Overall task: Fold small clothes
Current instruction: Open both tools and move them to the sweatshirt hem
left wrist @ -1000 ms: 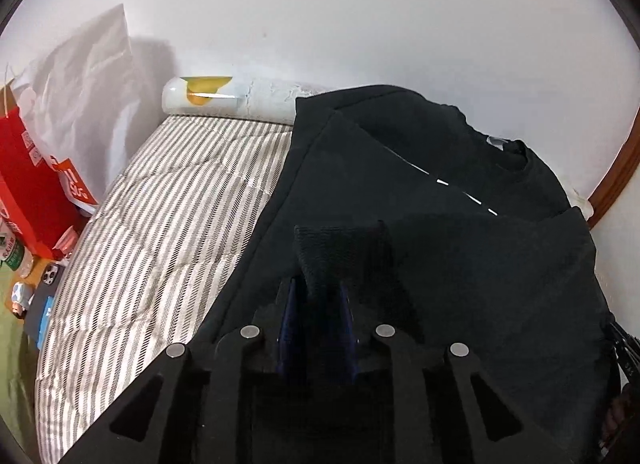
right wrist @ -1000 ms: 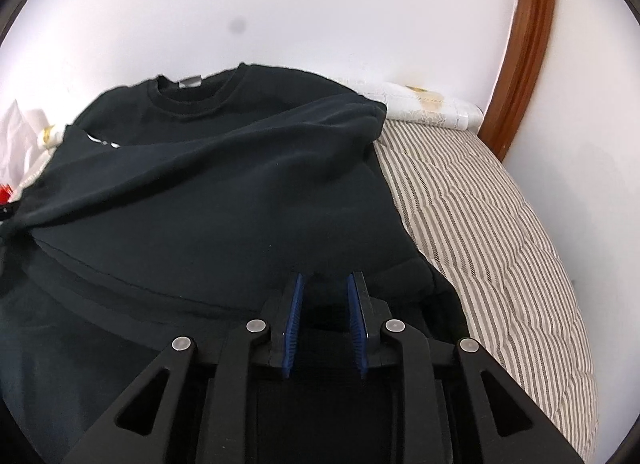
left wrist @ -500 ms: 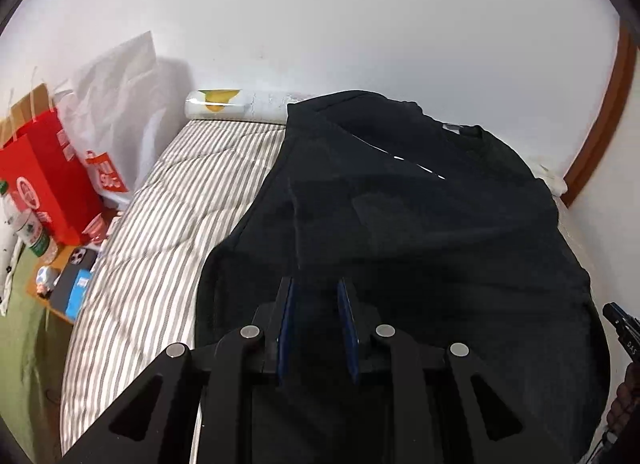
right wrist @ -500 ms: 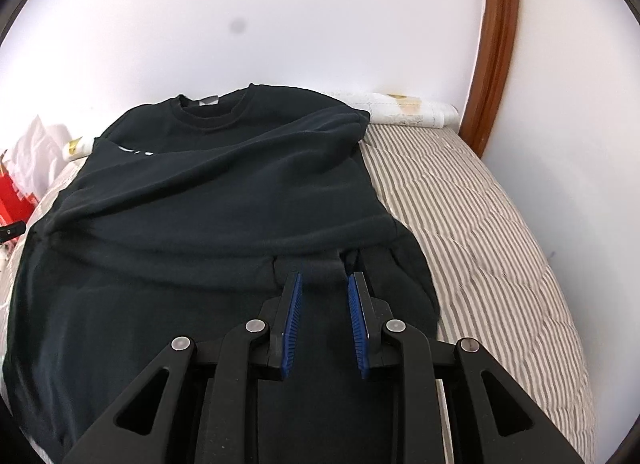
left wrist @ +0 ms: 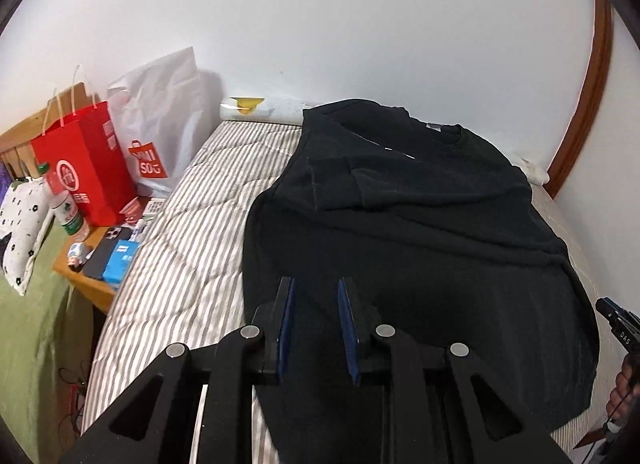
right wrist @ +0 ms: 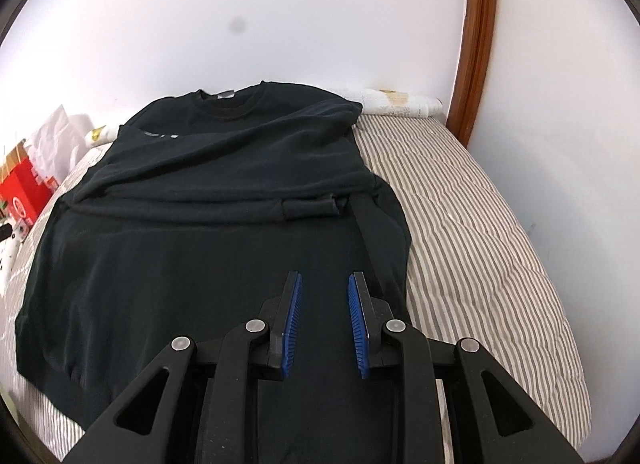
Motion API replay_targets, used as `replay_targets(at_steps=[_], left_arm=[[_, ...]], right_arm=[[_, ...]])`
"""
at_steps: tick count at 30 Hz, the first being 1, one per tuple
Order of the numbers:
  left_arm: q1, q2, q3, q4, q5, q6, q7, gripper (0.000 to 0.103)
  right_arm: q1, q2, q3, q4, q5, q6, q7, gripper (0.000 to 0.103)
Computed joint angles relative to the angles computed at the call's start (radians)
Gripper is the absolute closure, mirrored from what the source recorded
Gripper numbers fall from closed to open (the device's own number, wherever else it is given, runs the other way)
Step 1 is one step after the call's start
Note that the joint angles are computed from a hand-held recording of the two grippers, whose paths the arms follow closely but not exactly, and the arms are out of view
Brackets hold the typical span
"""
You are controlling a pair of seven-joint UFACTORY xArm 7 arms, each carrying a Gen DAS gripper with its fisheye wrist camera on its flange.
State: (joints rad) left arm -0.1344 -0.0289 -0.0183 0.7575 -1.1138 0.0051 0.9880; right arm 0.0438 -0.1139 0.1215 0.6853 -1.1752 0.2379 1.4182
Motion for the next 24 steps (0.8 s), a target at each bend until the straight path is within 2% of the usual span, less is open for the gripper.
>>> replay_targets(at_steps=[2, 5, 6, 7, 9, 13, 15, 17, 18, 20, 22, 24], left_arm=[[-0.005, -0.027, 0.005, -0.029, -0.02, -0.008, 0.009, 0.082], [-0.029, -0.057, 0.033, -0.061, -0.089, -0.006, 0.062, 0.069], [-0.043, -0.061, 0.047, -0.069, -0.138, -0.011, 0.101, 0.061], [-0.056, -0.064, 0.057, -0.074, -0.2, -0.014, 0.155, 0.06], [-0.054, -0.066, 0.058, -0.09, -0.242, -0.009, 0.193, 0.06], [-0.02, -0.08, 0.062, -0.135, -0.242, 0.057, 0.187, 0.06], [-0.002, -0.088, 0.07, -0.153, -0.251, 0.106, 0.202, 0.06], [0.011, -0.09, 0.071, -0.165, -0.278, 0.139, 0.244, 0.052], [0.013, -0.091, 0.069, -0.168, -0.32, 0.148, 0.294, 0.045], [0.022, -0.082, 0.055, -0.167, -0.371, 0.146, 0.353, 0.044], [0.037, -0.063, 0.045, -0.159, -0.373, 0.157, 0.353, 0.044], [0.054, -0.037, 0.041, -0.145, -0.361, 0.181, 0.329, 0.044]], right_arm=[[0.006, -0.026, 0.005, -0.027, 0.012, 0.006, -0.005, 0.079], [0.001, -0.074, 0.024, -0.078, 0.018, 0.009, 0.005, 0.076], [-0.004, -0.087, 0.03, -0.091, 0.019, 0.009, 0.007, 0.074], [-0.008, -0.102, 0.038, -0.107, 0.021, 0.012, 0.01, 0.071], [-0.02, -0.133, 0.055, -0.14, 0.019, 0.016, 0.018, 0.067], [-0.052, -0.176, 0.083, -0.195, 0.005, 0.01, 0.042, 0.05], [-0.061, -0.184, 0.086, -0.217, 0.021, 0.006, 0.035, 0.046], [-0.082, -0.189, 0.088, -0.24, 0.019, -0.02, 0.041, 0.044], [-0.094, -0.188, 0.091, -0.247, 0.018, -0.028, 0.046, 0.043], [-0.128, -0.189, 0.102, -0.263, -0.016, -0.055, 0.083, 0.042], [-0.158, -0.19, 0.112, -0.276, -0.058, -0.065, 0.135, 0.041], [-0.17, -0.179, 0.098, -0.283, -0.072, -0.08, 0.138, 0.041]])
